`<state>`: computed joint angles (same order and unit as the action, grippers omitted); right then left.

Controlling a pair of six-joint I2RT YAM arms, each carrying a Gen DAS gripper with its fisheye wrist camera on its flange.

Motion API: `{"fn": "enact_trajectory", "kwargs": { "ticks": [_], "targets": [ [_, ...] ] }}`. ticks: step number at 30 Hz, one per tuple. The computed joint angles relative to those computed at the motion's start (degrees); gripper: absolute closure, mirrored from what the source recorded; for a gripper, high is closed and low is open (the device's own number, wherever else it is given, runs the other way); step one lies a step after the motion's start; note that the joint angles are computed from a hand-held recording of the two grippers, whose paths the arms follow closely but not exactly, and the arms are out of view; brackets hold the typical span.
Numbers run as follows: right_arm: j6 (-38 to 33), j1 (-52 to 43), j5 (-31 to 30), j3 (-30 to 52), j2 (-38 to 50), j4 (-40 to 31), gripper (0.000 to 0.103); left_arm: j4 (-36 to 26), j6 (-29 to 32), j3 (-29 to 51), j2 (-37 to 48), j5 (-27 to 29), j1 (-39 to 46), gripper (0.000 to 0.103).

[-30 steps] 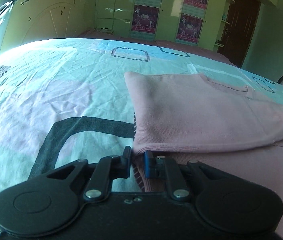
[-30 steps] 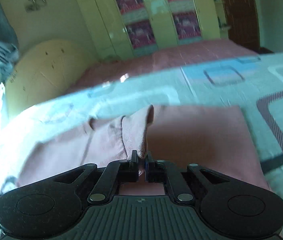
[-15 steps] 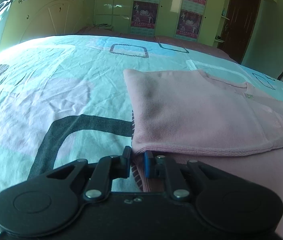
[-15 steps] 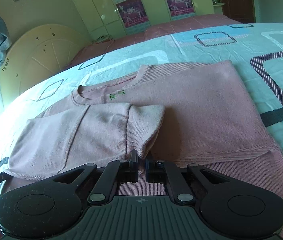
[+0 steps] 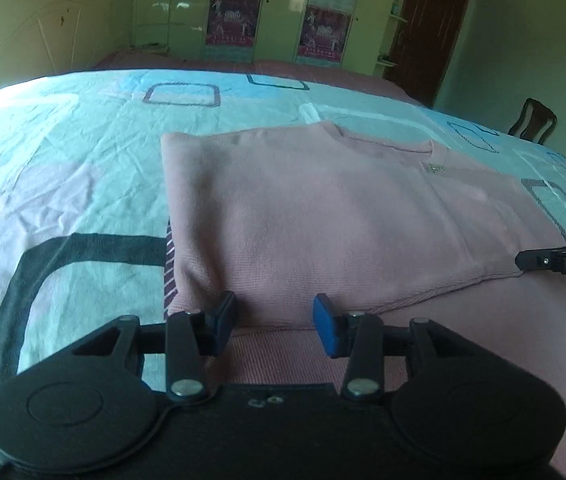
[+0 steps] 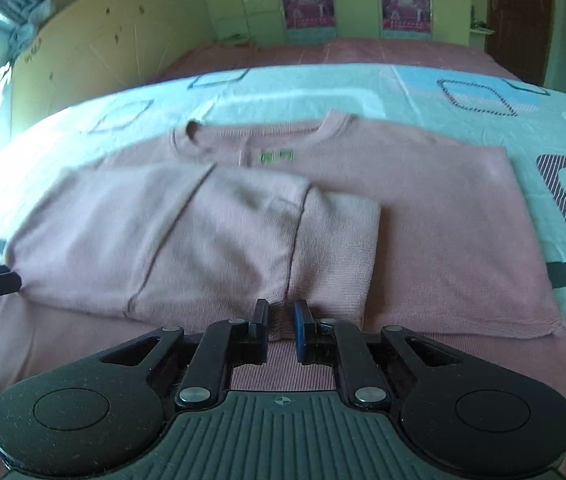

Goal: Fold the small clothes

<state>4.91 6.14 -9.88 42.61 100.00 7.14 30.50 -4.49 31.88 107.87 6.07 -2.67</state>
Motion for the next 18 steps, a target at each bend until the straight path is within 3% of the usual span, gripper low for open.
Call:
{"fn": "enact_trajectory", "kwargs": {
  "ticks": [2,4,6,10,14,16,18],
  "targets": [
    [0.5,-1.84,-2.16,-0.66,-1.32,0.74,0.092,-3.4,0.15,2.34,-0.5,3.66,1.83,0.056],
    [2.06,-3.47,-1.25,-0.74,-1.3,3.9,0.092,-3.67,0.73,4.97,0.58,4.13,2.97,0.056],
    [4.03,-5.06,-2.19,4.2,2.16,1.96,0.091,-6.03,2.91,10.38,3.51,3.69,3.69,0.056],
    [4.19,-4.6,-1.96,13.94,10.4,-1.32,0.092,-12.04,6.04,26.46,14.29,2.93,5.51,0.056],
    [5.13,-4.63,3.27,21.59,16.66,-4.0,0.092,-17.21,6.84,40.1,22.87,3.37,8.42,0.056],
    [5.92,-4.18,5.93,23.62,16.84,-5.85,0.091,-18.48,5.47,41.72,23.14,3.69,8.74,0.056],
    [6.08,-3.13,4.55,20.26,13.74,-1.36,0.091,-14.36,4.51,36.91,19.97,3.37,7.45,0.054]
  ]
}}
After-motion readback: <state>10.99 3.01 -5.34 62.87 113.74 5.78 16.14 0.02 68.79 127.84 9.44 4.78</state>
